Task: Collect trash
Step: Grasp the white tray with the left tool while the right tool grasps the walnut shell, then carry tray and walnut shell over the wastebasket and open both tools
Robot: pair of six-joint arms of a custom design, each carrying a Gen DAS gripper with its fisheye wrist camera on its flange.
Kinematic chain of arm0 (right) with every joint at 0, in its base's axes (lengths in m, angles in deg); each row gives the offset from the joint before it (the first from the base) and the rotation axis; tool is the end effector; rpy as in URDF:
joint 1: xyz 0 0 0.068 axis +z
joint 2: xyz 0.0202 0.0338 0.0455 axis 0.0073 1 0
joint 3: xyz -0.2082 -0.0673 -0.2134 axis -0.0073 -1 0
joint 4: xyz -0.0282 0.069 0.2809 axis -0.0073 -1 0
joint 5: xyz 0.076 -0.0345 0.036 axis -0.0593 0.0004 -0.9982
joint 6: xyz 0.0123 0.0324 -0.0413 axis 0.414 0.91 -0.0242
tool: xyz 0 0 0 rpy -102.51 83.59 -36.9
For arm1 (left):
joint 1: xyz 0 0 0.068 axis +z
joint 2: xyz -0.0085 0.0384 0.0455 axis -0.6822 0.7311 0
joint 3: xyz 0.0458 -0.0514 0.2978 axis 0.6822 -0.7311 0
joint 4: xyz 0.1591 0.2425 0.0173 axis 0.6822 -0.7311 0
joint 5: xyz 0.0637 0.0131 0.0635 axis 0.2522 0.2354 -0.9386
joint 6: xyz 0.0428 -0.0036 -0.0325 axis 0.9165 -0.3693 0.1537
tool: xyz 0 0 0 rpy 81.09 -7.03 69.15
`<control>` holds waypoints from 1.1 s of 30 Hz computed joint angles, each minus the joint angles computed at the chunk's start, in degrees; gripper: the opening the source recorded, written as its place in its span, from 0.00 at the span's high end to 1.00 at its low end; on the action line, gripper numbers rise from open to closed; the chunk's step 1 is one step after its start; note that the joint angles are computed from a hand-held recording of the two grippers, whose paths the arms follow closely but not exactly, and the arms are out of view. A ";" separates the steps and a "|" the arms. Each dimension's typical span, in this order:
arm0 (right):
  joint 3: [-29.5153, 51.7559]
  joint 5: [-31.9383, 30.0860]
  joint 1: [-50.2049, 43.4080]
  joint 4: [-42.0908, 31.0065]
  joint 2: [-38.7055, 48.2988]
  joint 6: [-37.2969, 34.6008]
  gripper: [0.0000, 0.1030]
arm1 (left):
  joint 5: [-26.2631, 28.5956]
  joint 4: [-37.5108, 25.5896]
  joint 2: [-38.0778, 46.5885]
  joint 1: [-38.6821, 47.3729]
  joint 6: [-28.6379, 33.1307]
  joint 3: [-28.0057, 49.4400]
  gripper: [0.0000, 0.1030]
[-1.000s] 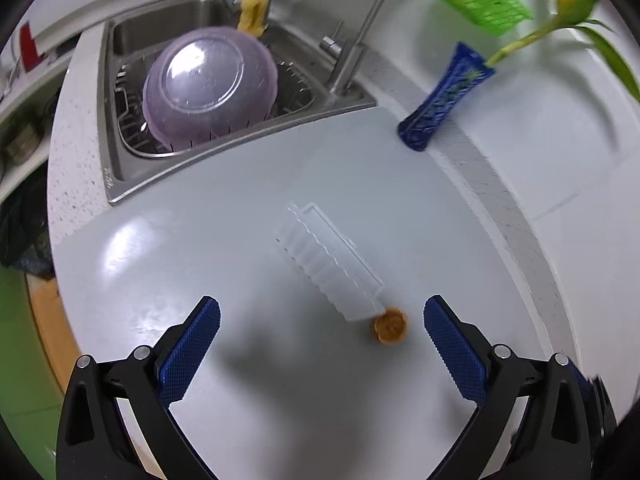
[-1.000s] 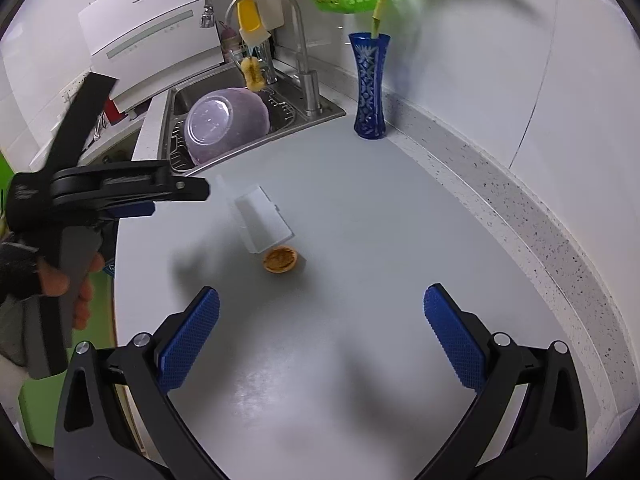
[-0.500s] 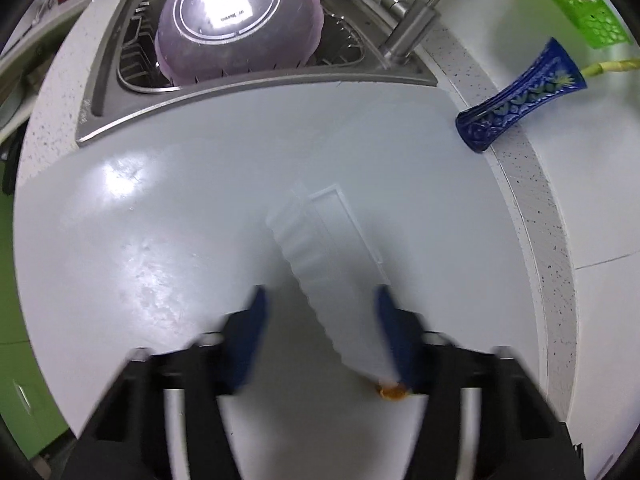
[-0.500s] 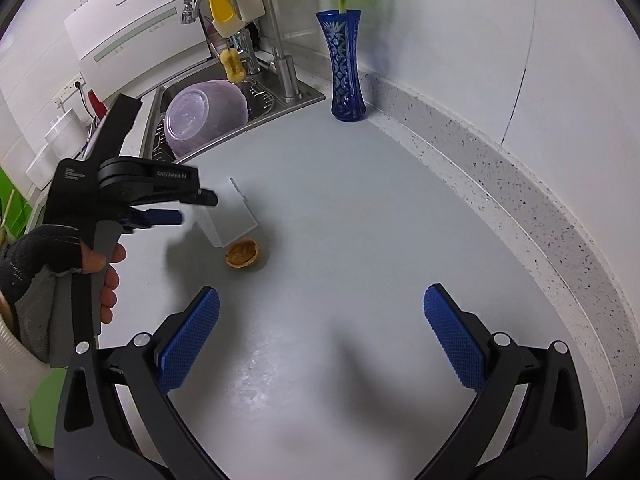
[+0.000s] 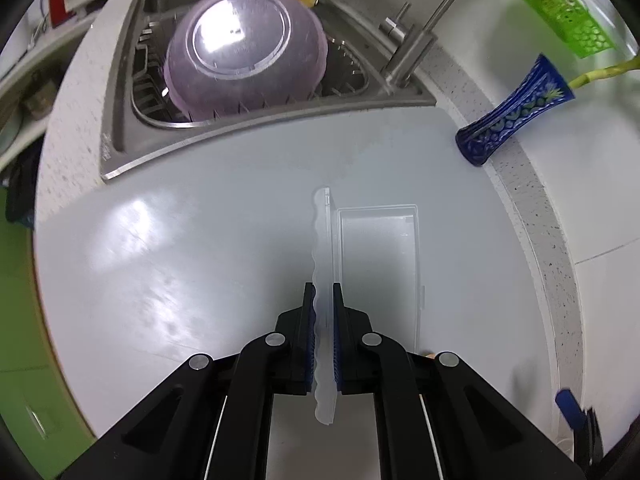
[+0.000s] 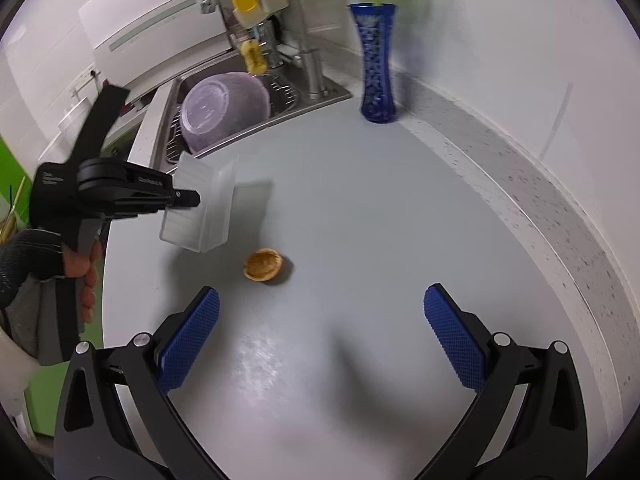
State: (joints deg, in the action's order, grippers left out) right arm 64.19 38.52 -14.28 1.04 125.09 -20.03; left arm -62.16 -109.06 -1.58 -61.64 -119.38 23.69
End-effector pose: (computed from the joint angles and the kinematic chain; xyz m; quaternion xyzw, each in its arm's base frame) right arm 0.2398 -0.0460 0.4735 -0.1752 0.9305 0.1292 0.2947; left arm 0.2900 -0.0987 0.4489 -0.1819 0.9564 -0.1228 0.1928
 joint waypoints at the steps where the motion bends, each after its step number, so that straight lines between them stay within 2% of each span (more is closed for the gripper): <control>1: 0.10 0.51 1.45 0.35 0.26 0.45 0.03 | -0.28 -0.27 -0.20 0.18 0.74 0.38 0.93; 16: -3.75 9.49 17.06 5.54 6.97 2.22 0.05 | -1.14 -5.04 -5.30 4.28 12.79 5.51 0.93; 21: -4.62 12.05 19.12 6.40 8.06 2.02 0.34 | -0.49 -4.86 -7.52 5.53 14.27 4.14 0.93; 22: -4.83 12.52 19.52 6.68 7.99 2.30 0.47 | -0.36 -4.76 -7.93 5.77 14.50 3.66 0.93; 23: -5.26 12.58 19.43 7.00 7.99 2.12 0.54 | -0.19 -4.75 -8.46 5.96 14.66 3.11 0.93; 25: -4.86 11.73 19.44 6.28 7.96 1.77 0.64 | 0.41 -4.70 -9.47 6.59 15.11 2.12 0.93; 29: -3.98 12.51 19.94 5.60 6.41 2.61 0.64 | 1.41 -5.37 -12.04 7.63 16.14 1.08 0.93; 33: 0.24 12.47 21.76 3.13 4.24 4.75 0.64 | 2.46 -7.48 -15.40 9.68 18.33 1.51 0.93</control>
